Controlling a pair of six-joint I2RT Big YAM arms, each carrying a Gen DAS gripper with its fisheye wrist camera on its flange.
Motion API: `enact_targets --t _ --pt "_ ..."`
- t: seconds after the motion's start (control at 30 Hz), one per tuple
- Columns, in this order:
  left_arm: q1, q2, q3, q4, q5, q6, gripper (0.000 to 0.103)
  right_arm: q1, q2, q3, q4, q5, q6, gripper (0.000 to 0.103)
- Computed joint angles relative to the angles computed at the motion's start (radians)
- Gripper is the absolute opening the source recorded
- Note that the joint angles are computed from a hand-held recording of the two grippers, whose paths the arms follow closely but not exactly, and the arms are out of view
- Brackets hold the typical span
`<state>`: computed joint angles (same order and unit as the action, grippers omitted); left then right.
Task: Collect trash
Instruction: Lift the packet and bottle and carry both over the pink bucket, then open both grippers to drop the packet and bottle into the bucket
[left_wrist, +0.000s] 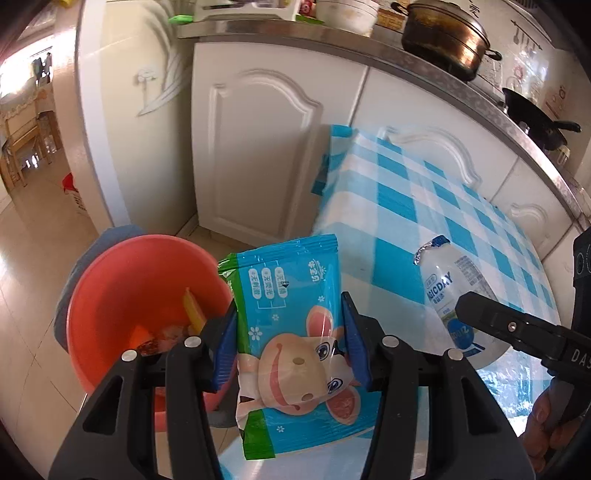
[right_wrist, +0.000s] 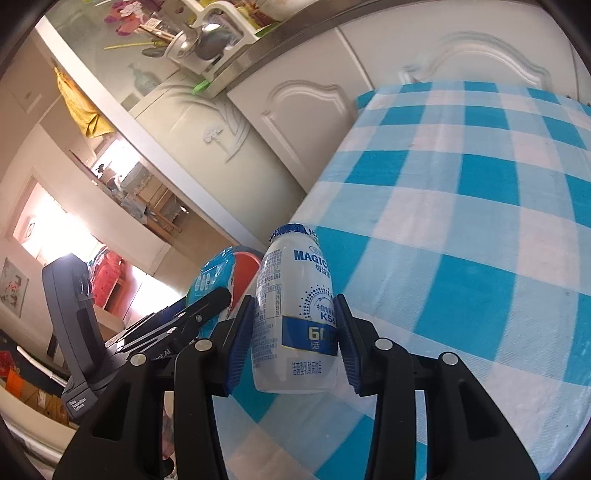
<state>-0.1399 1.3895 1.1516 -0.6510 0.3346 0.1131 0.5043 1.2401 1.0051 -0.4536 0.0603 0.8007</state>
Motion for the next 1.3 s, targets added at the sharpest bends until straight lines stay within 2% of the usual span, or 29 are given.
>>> enact_targets --t 0.27,0.53,0.87,0.93,1.0,1.1,1.13,1.17,1.23,1.3 --pt "0.097 0.078 0.037 0.033 -0.073 0.004 0.052 0.044 0.212 0.214 -0.031 -0.083 -0.087 0.044" --pt "0.143 0.149 0.059 0.047 -0.113 0.01 0.052 0.064 0.38 0.39 -0.091 -0.124 -0.144 0.044" --pt "0.159 0.208 0.072 0.064 -0.146 0.008 0.053 0.082 0.474 0.485 -0.151 -0.111 -0.178 0.045" --pt "0.16 0.219 0.073 0.063 -0.157 0.005 0.053 0.082 0.476 0.487 -0.15 -0.116 -0.179 0.046" --pt "0.158 0.229 0.075 0.061 -0.178 0.011 0.054 0.083 0.473 0.483 -0.141 -0.122 -0.175 0.053" --pt "0.159 0.231 0.068 0.074 -0.19 0.012 0.061 0.087 0.466 0.473 -0.119 -0.114 -0.176 0.056" --pt "0.159 0.227 0.063 0.085 -0.192 0.013 0.07 0.089 0.459 0.465 -0.111 -0.108 -0.179 0.057" --pt "0.157 0.219 0.057 0.098 -0.205 0.014 0.083 0.092 0.452 0.457 -0.105 -0.093 -0.178 0.063" --pt "0.154 0.196 0.039 0.131 -0.222 0.027 0.085 0.095 0.428 0.426 -0.08 -0.064 -0.166 0.072" --pt "0.148 0.182 0.035 0.139 -0.233 0.041 0.089 0.096 0.398 0.388 -0.052 -0.042 -0.152 0.073"
